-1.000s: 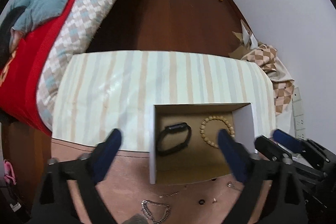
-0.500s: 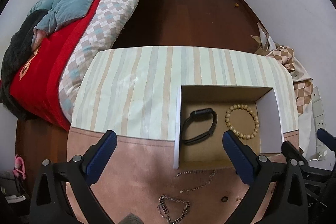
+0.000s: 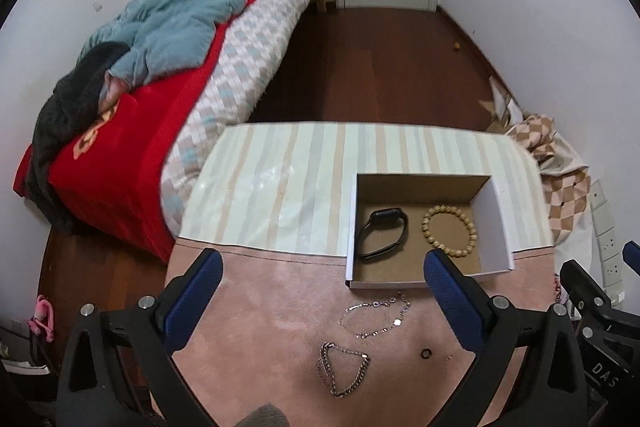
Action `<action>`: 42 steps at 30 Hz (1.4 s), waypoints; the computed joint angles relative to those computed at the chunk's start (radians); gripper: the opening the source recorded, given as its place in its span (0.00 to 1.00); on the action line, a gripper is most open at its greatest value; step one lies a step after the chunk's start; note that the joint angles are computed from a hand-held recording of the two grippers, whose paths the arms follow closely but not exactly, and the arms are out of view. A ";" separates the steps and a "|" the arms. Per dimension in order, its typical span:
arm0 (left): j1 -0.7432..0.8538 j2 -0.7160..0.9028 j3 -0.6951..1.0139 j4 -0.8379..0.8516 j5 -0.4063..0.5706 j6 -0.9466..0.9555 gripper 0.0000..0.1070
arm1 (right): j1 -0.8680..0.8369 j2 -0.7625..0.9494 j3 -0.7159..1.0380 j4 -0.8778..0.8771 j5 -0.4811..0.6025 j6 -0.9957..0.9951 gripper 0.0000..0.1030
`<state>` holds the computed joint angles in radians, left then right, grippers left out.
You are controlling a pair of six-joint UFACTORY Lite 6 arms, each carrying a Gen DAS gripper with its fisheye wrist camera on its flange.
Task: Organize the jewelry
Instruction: 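Lift both open tools up out of the box, then grasp the thick silver chain bracelet with the left tool while the right tool grasps the pendant chain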
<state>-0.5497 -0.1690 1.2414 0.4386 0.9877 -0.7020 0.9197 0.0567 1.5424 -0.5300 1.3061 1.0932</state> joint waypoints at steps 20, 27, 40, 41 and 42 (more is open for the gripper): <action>-0.297 -0.261 0.072 0.126 0.287 -0.173 0.96 | 0.484 0.023 0.397 -0.256 0.516 0.198 0.95; -0.282 -0.348 -0.086 0.148 0.270 -0.229 0.96 | 0.536 -0.102 0.231 -0.225 0.475 0.357 0.95; 0.002 -0.433 -0.671 -0.057 -0.080 -0.145 0.96 | 0.388 -0.444 -0.634 0.043 -0.098 0.598 0.71; 0.025 -0.423 -0.693 -0.078 -0.107 -0.127 0.95 | 0.380 -0.445 -0.663 0.051 -0.128 0.606 0.71; 0.058 -0.417 -0.719 -0.105 -0.140 -0.096 0.95 | 0.367 -0.453 -0.698 0.058 -0.165 0.612 0.71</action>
<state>-0.4917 -0.5863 0.5225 0.3333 0.8477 -0.7977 1.2871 -0.3964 0.8441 -0.4718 1.1408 1.7054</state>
